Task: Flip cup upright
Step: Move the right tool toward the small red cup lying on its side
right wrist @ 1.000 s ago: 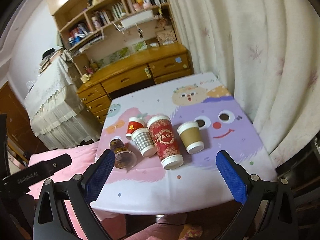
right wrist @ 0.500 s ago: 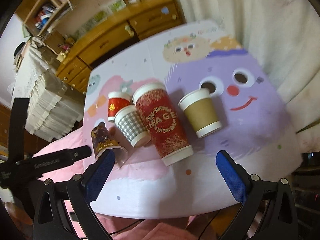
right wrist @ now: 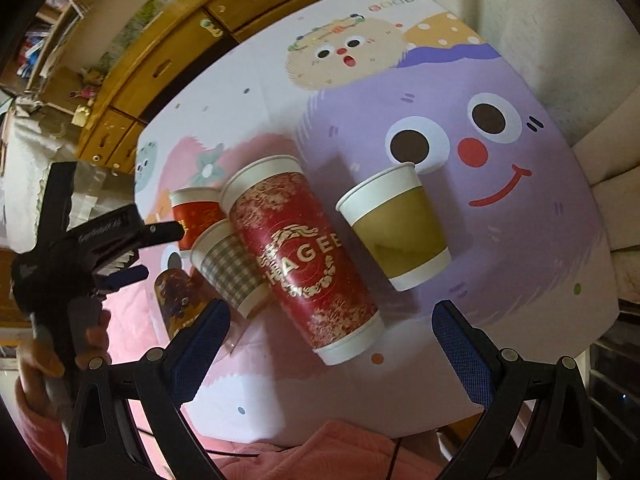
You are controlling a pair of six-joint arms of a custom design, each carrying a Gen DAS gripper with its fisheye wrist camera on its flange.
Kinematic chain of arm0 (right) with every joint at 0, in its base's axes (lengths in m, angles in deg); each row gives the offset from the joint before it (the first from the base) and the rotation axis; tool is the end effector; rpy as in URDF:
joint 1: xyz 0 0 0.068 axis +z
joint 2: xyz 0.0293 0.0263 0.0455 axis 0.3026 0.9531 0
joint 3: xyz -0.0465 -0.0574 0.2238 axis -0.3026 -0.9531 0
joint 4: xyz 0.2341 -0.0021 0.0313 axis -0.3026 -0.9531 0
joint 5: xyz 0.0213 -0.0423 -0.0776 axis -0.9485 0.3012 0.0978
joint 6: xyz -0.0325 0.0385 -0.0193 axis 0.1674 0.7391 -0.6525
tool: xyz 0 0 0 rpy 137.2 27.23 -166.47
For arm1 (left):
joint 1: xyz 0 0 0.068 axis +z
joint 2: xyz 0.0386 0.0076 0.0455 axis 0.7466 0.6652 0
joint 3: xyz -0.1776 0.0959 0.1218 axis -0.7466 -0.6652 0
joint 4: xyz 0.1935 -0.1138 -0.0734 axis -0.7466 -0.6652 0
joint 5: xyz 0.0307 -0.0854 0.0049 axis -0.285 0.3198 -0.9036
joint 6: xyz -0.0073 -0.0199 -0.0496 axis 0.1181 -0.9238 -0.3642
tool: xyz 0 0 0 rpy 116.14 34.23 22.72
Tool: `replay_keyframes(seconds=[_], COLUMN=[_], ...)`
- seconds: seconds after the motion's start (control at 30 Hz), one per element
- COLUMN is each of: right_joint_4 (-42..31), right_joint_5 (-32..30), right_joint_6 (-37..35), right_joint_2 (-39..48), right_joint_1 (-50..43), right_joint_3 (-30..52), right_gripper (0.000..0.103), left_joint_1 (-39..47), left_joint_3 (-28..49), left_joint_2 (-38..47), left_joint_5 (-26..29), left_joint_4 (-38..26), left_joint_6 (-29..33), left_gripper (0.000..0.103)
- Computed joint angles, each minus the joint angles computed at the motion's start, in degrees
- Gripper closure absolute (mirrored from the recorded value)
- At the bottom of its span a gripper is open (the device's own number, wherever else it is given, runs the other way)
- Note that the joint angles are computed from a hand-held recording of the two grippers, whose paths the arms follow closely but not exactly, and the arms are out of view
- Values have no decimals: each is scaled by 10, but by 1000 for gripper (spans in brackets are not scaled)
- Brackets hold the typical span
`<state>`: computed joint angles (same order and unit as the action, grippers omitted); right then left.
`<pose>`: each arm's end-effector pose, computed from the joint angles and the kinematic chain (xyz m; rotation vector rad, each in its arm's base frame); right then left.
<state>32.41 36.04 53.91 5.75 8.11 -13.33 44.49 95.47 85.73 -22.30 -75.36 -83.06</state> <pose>0.2497 -0.0336 0.1876 0.4670 2.9514 0.3400 0.3473 -0.0290 0.1665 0.3354 -3.0679 0.2469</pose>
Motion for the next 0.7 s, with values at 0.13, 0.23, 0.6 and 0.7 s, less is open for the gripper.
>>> replay_keyframes(seconds=[0.13,0.23,0.6,0.7], right_joint_4=[-10,-11,-10,-10], right_joint_5=[12,20,30,30], right_joint_6=[10,17,37,40], right_joint_2=[23,37,24,6], right_joint_1=[-2,-2,-6,-7], right_joint_3=[15,20,-4,-16], right_gripper=[0,0,0,0], left_joint_1=[12,17,16,12], left_joint_3=[40,47,49,13], left_joint_2=[63,84,106,65], left_joint_5=[18,28,59,51], left_joint_4=[5,20,55,89], left_joint_6=[1,1,-3,-13], left_gripper=[6,6,40,41])
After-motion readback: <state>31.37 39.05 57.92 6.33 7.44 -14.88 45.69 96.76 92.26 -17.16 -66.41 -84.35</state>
